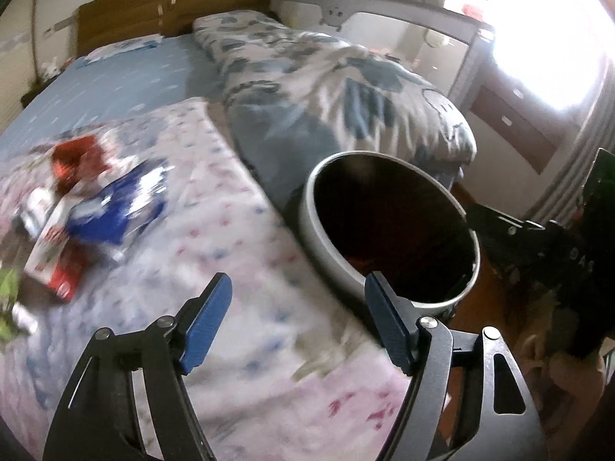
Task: Collect trash
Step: 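Open both tools to drop the wrapper and red bag into the bin, then grasp the white foam net with the left tool while the right tool grasps the blue plastic bag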
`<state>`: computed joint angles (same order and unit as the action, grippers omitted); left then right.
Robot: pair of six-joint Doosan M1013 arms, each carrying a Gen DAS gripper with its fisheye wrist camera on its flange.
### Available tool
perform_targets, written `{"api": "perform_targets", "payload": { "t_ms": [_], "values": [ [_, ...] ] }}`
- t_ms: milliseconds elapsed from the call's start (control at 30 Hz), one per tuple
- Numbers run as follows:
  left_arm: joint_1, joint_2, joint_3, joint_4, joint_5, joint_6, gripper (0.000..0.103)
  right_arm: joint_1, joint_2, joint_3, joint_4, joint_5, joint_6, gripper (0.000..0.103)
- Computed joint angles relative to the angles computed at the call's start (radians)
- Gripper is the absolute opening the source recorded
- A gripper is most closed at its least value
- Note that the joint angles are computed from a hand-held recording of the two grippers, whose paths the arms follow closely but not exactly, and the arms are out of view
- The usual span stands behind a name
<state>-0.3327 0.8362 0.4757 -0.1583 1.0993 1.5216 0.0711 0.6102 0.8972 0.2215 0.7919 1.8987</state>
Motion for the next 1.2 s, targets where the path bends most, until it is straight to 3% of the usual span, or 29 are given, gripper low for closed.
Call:
{"api": "perform_targets", "payload": {
  "t_ms": [200, 533, 1200],
  "values": [
    [0.027, -0.092, 0.172, 0.019, -0.090, -0.054, 0.073, 0.023, -0.004, 0.004, 0.025, -0.011, -0.023, 0.085],
    [0.071, -0.192, 0.350, 0.075, -0.181, -0.144, 0.073, 0.077, 0.017, -0.029, 0.068, 0.022, -0.097, 0.085],
    [0.156, -0.302, 0.545, 0.172, -0.245, -0.349, 0.073, 0.163, 0.102, -0.167, 0.147, 0.114, -0.195, 0.088]
  ]
}}
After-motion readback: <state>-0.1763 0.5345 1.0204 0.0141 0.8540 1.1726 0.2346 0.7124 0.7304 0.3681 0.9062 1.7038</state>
